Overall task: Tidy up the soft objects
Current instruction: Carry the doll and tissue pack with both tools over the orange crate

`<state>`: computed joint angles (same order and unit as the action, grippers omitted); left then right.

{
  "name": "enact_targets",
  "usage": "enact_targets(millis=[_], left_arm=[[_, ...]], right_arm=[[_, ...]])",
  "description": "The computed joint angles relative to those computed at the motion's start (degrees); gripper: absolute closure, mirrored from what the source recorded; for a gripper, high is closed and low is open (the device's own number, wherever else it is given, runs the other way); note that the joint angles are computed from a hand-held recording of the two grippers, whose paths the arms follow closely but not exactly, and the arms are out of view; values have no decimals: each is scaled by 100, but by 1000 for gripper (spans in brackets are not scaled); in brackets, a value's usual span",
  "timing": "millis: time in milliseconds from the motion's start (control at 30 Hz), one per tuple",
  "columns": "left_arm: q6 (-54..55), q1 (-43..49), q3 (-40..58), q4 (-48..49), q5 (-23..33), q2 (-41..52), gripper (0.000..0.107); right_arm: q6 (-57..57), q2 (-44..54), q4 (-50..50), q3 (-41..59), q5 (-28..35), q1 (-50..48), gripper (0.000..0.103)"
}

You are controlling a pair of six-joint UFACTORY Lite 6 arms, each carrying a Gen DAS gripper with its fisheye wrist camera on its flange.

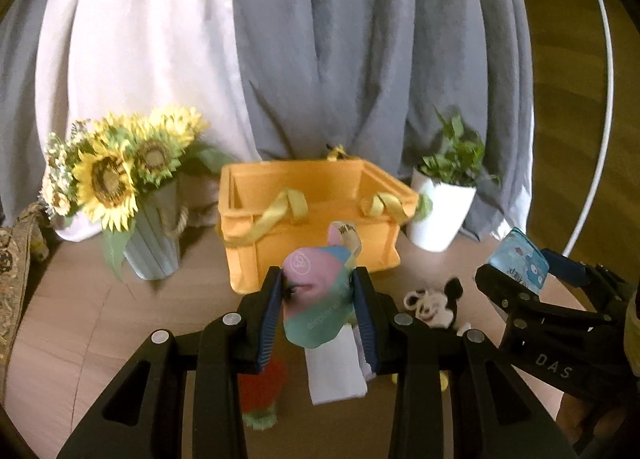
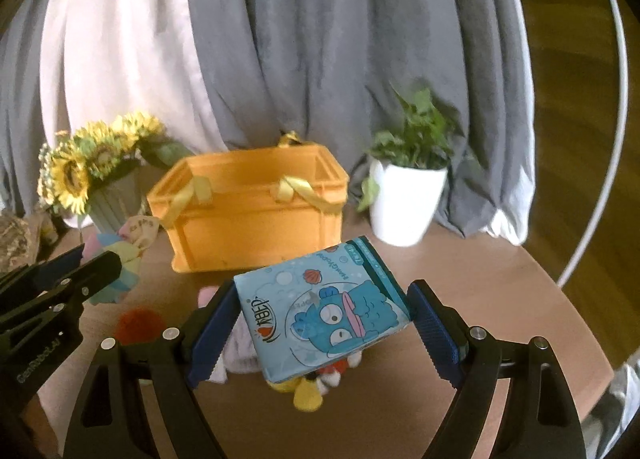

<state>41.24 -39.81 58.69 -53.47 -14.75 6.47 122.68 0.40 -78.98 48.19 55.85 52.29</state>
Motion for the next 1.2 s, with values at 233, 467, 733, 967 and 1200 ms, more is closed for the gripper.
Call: enact_targets(millis=[233, 467, 733, 967, 1200], left_arm=[[703, -149, 500, -844, -366, 274, 72], [1157, -196, 1126, -1256, -649, 608, 72], [1321, 5, 1900, -1248, -585, 1105, 72], [1377, 265, 2561, -1138, -442, 1596, 72], [1902, 469, 3457, -1376, -405, 2177, 72]], right_arm=[[-227, -209, -659, 67, -451, -571, 17], [-267, -210, -1317, 306, -1010, -1193, 17], [-132, 176, -1943, 864, -1479, -1734, 17], [-139, 779, -2266, 1601, -1792, -2077, 17], [-547, 1436, -2008, 2587, -2137, -2374, 17]])
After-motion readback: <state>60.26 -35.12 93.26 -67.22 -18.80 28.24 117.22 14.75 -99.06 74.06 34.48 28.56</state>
